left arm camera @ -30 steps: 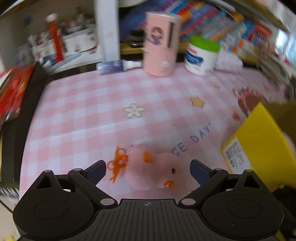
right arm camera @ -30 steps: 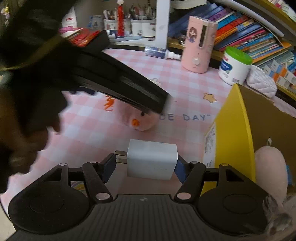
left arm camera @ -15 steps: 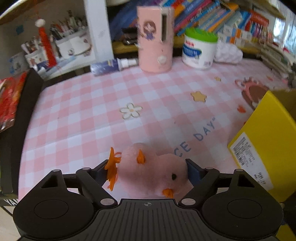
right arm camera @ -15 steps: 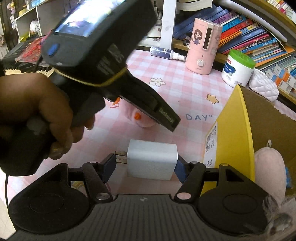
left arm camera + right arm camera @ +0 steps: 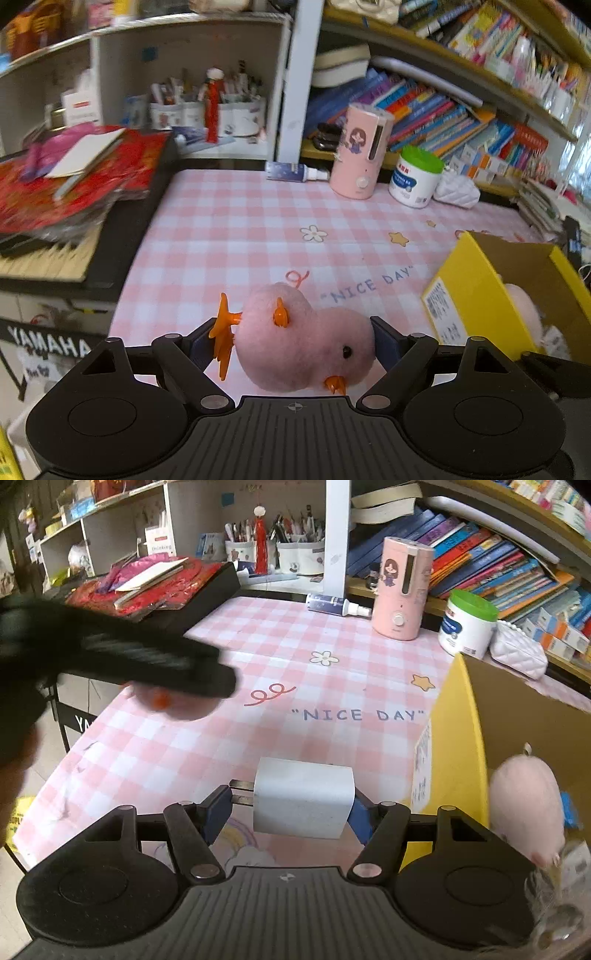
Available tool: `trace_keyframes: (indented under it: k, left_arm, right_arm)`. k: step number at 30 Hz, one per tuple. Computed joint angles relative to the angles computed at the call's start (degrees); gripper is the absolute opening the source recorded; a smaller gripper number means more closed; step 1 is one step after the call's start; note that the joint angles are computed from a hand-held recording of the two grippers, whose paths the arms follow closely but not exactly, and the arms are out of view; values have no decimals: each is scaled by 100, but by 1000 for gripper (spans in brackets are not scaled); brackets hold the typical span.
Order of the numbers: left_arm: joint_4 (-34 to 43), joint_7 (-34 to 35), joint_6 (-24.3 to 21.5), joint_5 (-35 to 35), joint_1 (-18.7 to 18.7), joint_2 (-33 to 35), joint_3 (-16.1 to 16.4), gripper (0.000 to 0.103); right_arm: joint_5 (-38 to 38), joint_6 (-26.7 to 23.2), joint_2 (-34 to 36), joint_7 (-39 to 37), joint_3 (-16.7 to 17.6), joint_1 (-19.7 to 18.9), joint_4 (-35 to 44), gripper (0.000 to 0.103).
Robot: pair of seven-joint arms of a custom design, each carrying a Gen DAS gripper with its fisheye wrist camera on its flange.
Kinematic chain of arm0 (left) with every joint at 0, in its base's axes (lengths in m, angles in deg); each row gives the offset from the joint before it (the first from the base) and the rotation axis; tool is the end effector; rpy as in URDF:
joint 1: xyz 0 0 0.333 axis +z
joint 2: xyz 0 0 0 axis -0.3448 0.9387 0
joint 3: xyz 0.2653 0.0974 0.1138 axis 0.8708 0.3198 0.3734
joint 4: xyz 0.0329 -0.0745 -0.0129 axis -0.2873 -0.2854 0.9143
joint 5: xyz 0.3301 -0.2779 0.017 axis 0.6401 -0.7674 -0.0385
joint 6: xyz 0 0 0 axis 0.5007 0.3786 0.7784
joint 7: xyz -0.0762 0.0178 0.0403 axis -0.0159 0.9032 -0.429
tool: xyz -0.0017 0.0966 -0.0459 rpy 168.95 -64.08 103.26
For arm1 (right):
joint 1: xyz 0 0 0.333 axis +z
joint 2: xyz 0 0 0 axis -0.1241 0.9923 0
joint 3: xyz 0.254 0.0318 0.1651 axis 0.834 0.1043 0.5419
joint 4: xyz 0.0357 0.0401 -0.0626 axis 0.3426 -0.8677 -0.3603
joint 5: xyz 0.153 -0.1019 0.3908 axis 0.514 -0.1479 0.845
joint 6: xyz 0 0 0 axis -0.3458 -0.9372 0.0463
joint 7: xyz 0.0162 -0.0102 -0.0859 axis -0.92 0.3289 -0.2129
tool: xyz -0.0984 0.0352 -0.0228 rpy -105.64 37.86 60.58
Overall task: Organize objects
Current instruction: 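Carry the pink chick and white charger over the yellow box with both tools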
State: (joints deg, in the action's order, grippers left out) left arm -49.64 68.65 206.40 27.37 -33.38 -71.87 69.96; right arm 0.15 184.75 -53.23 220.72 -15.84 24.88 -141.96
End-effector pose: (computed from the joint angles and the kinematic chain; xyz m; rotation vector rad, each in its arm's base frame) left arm 0.5662 -0.2195 0.4824 -1.3816 2.2909 -1.0583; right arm 0.4833 0.4232 0.4528 -1.7127 1.8687 -0.6962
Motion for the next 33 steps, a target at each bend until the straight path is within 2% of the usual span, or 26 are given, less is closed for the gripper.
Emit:
trace_keyframes:
  k: [6, 14, 19, 24, 33]
  left_arm:
    - [-1162, 210, 128, -474, -218, -1195, 307, 85]
    - [-2583, -143, 104, -204, -524, -2748, 885, 85]
    - [-3395, -464, -336, 114, -536, -3830, 1161, 85]
    - [-3958, -538, -776, 349, -606, -4712, 1381, 85]
    - [-4212, -131, -1303, 307, -1065, -5273, 1619, 85]
  right_arm:
    - [-100, -280, -236, 342, 203, 182, -166, 63]
    - [-200, -748, -442, 999, 534, 455, -252, 63]
    - [-278, -1092, -520, 1336, 768, 756, -261, 63]
    - [-196, -1722, -639, 1797, 980, 1043, -289, 63]
    - [252, -2828, -1022, 2449, 1275, 1342, -495, 63]
